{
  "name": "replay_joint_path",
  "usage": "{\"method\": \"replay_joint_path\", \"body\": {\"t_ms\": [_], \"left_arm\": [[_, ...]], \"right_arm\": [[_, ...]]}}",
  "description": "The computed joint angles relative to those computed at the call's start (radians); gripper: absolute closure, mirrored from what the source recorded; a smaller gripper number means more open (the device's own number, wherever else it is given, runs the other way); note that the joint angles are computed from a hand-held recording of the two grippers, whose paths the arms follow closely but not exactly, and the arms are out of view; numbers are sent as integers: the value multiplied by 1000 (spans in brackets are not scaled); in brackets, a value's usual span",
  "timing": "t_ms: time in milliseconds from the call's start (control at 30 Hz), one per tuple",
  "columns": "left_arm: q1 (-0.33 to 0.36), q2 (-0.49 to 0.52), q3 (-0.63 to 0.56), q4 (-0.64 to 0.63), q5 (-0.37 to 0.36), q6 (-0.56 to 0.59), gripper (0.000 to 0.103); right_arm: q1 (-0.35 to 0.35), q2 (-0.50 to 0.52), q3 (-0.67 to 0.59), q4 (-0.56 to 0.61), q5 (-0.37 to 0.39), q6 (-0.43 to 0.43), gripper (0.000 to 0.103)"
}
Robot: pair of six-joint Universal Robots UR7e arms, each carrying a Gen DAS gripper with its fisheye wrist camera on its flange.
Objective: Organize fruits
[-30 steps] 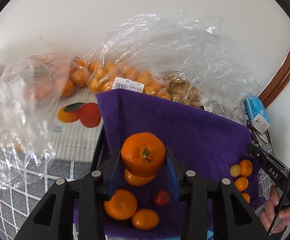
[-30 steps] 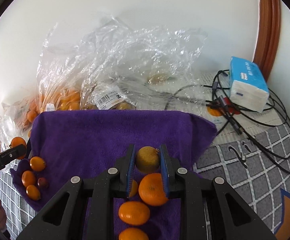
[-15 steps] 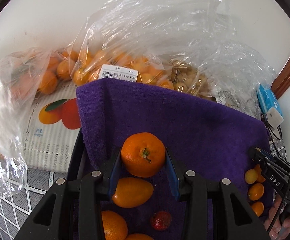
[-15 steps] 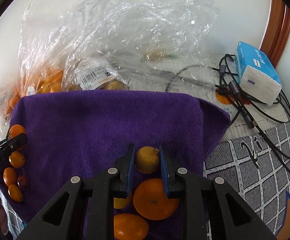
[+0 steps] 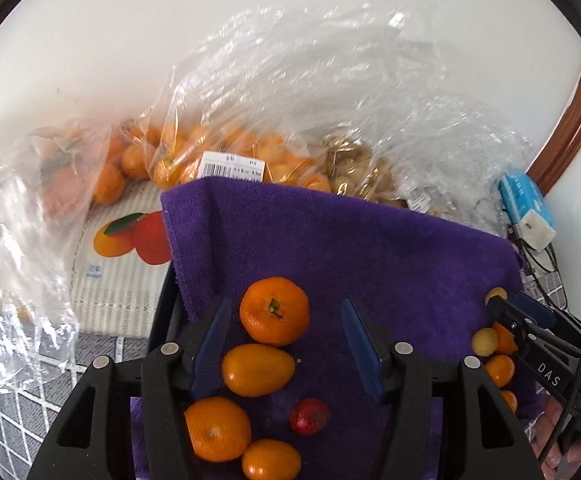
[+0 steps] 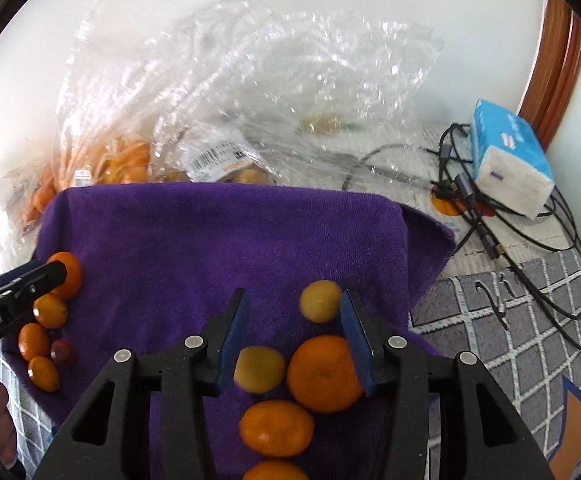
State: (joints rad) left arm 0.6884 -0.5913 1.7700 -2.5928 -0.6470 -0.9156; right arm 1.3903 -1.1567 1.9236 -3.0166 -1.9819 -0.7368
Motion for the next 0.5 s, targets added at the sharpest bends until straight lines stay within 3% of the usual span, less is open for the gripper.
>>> {"method": "replay_joint_path", "body": {"t_ms": [67,333,500], "left_arm": [[-20,-22,17,18,4,-21,46],[-140,-118,116,116,27,-149,42],[-231,-169,166,230,39,-287,40]], "right_arm": [[8,-29,20,4,2,7,49],[35,-198,142,-4,14,37,48],[39,-325,217,31,17,49,48]]}}
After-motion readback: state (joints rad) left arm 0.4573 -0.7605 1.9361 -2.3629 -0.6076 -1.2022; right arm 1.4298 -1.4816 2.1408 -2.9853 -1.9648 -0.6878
